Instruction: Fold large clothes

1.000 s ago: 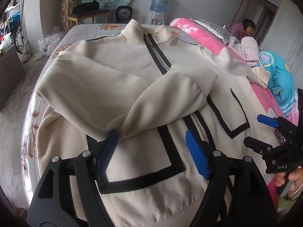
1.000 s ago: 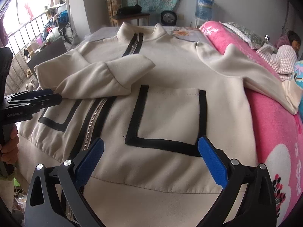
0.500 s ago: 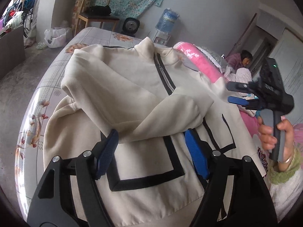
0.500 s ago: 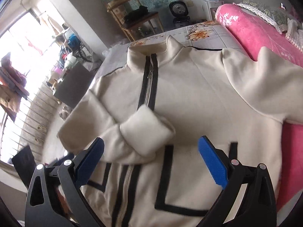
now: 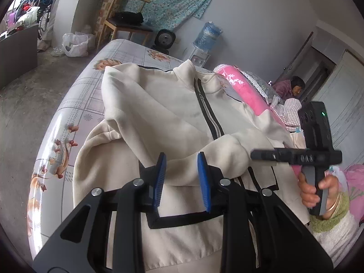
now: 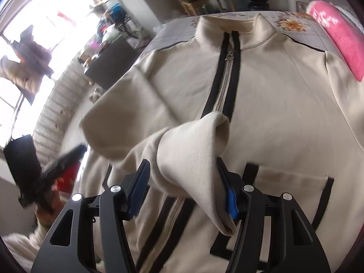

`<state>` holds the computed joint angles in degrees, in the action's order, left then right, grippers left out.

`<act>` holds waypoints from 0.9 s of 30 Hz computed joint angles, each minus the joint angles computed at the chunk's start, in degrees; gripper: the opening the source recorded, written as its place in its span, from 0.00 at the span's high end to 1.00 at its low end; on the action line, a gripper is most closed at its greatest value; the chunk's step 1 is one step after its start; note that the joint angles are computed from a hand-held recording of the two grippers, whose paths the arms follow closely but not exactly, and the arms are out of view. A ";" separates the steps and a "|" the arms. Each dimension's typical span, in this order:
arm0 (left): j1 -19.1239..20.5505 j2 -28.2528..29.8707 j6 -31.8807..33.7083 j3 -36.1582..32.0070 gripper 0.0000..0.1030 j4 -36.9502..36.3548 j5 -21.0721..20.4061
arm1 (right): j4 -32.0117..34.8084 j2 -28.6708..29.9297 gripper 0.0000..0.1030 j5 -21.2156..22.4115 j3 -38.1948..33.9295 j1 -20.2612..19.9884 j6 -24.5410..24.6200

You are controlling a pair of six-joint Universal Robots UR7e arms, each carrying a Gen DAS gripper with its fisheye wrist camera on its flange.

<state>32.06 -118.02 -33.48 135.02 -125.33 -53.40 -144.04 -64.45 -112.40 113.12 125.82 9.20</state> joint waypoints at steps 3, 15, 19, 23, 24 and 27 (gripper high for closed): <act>0.72 3.25 0.22 -0.72 0.75 0.35 -1.11 | 0.41 -1.32 0.44 -5.20 4.25 3.96 -3.83; 0.08 6.89 -3.89 0.04 0.72 9.22 -1.68 | -4.19 -14.78 0.24 2.32 15.15 2.10 5.14; -2.43 1.47 -3.76 1.40 0.67 9.15 -2.48 | -12.60 -20.95 0.24 16.87 21.44 -6.81 17.22; -3.29 0.41 -5.00 1.52 0.59 8.58 0.08 | -20.55 -21.99 0.24 26.62 26.85 -13.61 27.15; -2.49 1.29 -5.52 1.20 0.58 8.80 0.27 | -20.85 -21.37 0.24 27.12 27.01 -14.08 28.68; 0.86 4.33 -7.59 0.14 0.57 10.82 -0.32 | -22.97 -17.97 0.24 29.34 26.98 -14.85 31.16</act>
